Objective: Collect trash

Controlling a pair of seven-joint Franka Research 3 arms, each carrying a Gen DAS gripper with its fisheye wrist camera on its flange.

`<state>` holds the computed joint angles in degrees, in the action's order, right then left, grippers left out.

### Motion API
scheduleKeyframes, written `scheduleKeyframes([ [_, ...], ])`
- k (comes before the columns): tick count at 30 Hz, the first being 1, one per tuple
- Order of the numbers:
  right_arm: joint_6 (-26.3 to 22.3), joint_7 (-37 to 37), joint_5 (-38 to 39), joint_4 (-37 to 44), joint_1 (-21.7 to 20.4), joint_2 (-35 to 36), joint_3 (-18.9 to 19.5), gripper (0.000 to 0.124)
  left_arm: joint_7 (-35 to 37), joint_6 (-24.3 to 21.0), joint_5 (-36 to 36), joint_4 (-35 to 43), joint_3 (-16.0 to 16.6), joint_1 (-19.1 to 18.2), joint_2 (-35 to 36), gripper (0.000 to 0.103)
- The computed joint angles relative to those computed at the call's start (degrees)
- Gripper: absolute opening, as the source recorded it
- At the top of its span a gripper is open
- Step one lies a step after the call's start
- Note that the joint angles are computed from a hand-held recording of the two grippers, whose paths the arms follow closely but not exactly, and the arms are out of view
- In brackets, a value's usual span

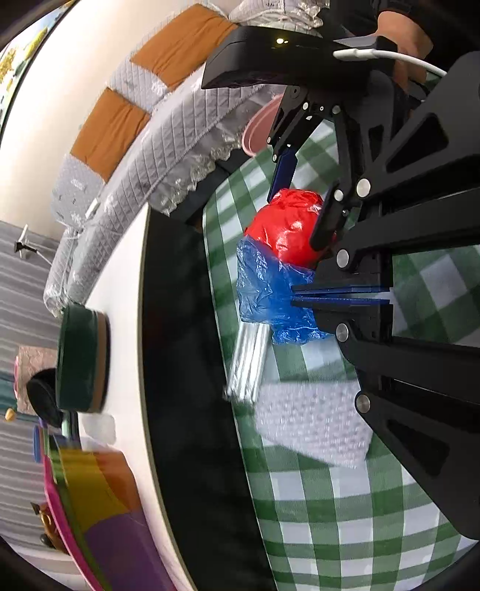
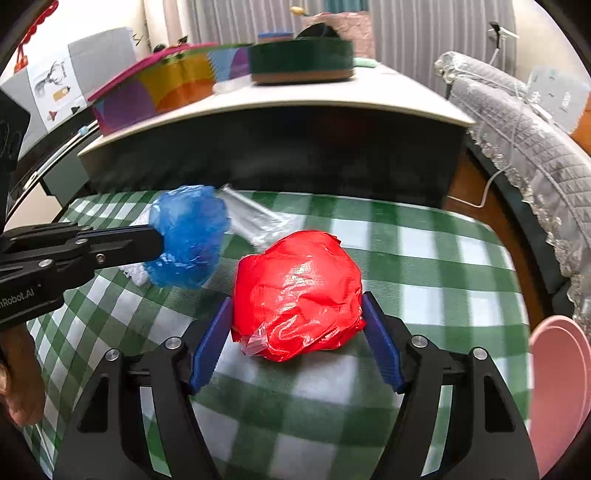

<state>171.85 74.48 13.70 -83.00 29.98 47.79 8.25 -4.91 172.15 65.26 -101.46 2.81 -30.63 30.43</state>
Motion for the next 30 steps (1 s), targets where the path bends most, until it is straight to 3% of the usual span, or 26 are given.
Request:
scheduleKeyframes([
  [9,7.7,-2.7,2.9,-14.3,-5.3,-10.2,3.3,0.069,-5.5,-4.9,5.0,0.4,-0.9,-2.6,-2.2,0.001],
  [18,13.0,-3.4,4.6,-25.1,-8.7,-19.4,6.1,0.069,-12.8,-12.1,11.7,-1.0,-5.7,-2.7,-5.4,0.001],
  [21,14.4,-4.3,4.4,-28.7,-10.3,-23.2,7.3,0.069,-12.2,-16.3,10.3,-1.3,-8.0,-2.5,-5.9,0.001],
  [26,15.7,-6.3,4.2,-33.5,-19.7,-28.4,15.3,0.069,-9.5,-21.9,7.3,-1.0,-10.3,-3.2,-7.3,0.001],
  [30,15.3,-9.1,4.8,-34.6,-32.7,-29.4,27.7,0.069,-11.3,-25.9,6.2,-1.2,-11.4,-4.1,-8.5,0.001],
])
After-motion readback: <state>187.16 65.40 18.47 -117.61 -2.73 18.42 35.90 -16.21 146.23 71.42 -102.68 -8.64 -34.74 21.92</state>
